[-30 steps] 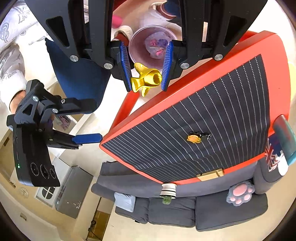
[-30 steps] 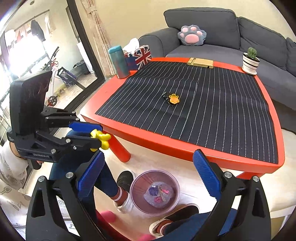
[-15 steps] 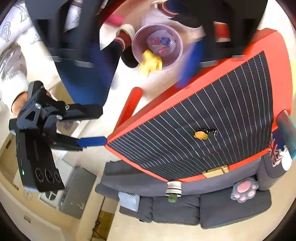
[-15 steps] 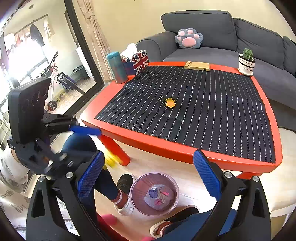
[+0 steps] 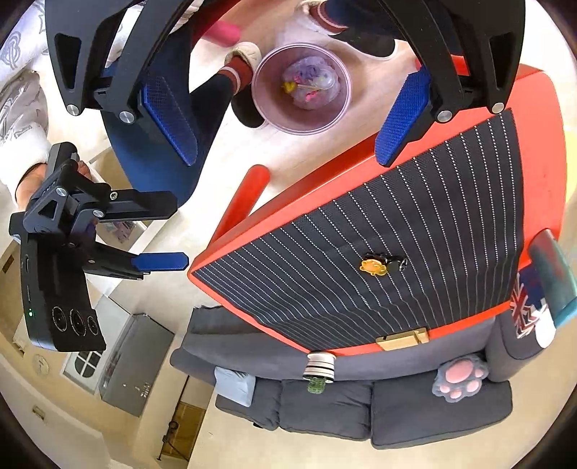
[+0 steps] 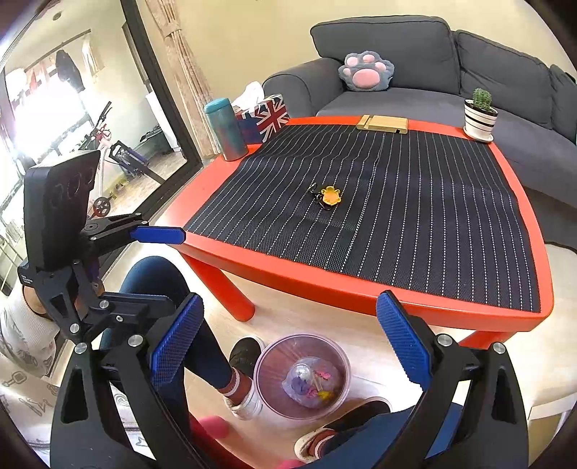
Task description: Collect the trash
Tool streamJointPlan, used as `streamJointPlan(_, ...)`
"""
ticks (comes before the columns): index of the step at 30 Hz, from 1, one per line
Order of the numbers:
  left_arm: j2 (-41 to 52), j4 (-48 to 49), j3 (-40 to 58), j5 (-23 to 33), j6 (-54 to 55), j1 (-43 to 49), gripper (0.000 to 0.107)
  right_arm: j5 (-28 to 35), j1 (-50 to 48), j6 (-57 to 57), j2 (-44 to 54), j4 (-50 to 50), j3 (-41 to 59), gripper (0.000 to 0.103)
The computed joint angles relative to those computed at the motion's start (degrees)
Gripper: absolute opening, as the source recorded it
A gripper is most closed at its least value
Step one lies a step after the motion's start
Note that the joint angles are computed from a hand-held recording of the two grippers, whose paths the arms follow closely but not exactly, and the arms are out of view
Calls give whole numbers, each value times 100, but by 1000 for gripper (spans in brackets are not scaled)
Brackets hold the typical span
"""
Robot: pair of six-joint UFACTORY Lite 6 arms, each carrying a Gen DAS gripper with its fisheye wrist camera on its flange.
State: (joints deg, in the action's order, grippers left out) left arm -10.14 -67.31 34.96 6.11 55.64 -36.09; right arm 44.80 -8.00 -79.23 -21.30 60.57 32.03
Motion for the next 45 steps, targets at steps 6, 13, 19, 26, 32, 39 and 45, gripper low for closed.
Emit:
streamJointPlan(6, -99, 45, -56, -13, -93, 26, 95, -50, 100, 26, 39, 10, 7, 95)
streamJointPlan(13, -147, -735, -128, -4, 675, 281, 95, -163, 229, 53, 262, 60, 165, 95)
streamJointPlan(19, -159, -1640, -109, 147, 1715, 833, 95, -432, 531, 199, 728, 64, 623, 95)
streamJointPlan(26, -82, -1761, 63, 391, 2051, 1423, 95, -786, 994, 431, 1654, -29, 1664, 95)
streamJointPlan(32, -13, -1915, 154, 528, 2296, 1725, 95, -1013, 1398, 889, 2818, -513, 2976, 95)
streamJointPlan(39, 243, -2224, 307, 692, 2680, 2002, 95, -986, 1698, 1613, 4239, -1316, 4592, 95)
streamJointPlan(45, 402, -2452, 378, 793, 2941, 2159, 95, -741, 1920, 2354, 5435, -2067, 5974, 95)
